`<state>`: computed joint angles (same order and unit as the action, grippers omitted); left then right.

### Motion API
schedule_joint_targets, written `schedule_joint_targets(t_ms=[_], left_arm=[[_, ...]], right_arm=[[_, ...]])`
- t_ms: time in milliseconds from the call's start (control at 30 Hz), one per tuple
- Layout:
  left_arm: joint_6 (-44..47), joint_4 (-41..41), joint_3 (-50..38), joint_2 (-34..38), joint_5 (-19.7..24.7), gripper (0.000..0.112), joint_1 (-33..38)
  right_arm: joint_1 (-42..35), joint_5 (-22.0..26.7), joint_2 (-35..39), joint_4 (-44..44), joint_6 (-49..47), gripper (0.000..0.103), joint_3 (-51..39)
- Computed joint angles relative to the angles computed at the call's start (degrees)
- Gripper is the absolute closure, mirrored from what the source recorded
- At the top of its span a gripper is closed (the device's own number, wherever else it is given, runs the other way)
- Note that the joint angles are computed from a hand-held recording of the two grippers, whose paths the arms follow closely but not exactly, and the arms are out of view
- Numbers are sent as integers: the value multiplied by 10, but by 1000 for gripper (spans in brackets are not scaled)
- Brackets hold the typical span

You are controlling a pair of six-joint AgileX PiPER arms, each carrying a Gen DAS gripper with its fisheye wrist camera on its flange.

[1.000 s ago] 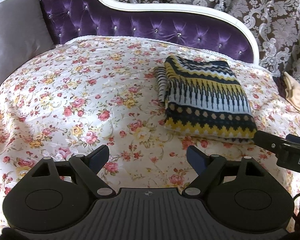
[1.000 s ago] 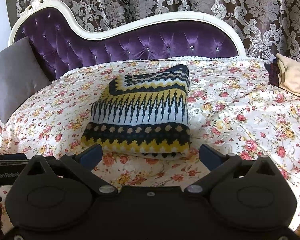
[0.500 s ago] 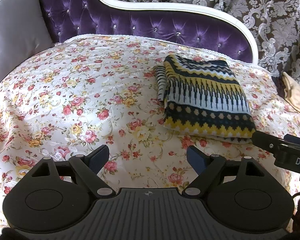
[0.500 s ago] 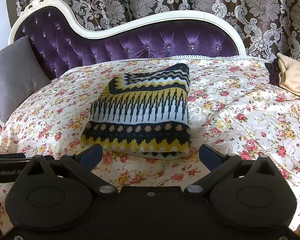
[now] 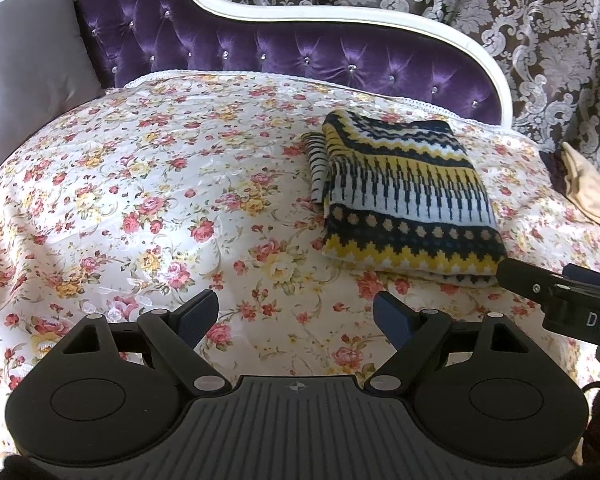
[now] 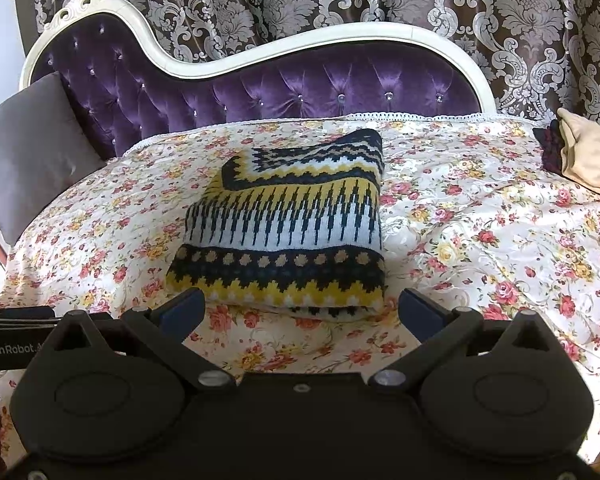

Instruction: Fold small clothes

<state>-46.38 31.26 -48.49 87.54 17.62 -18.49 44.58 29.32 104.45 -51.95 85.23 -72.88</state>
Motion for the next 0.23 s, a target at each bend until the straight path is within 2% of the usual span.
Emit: schedule_joint_targets(t_ms=[233], left_arm=[[12, -6, 5, -2, -8, 28, 3]], right_arm=[[0, -1, 0, 2, -2, 1, -1]])
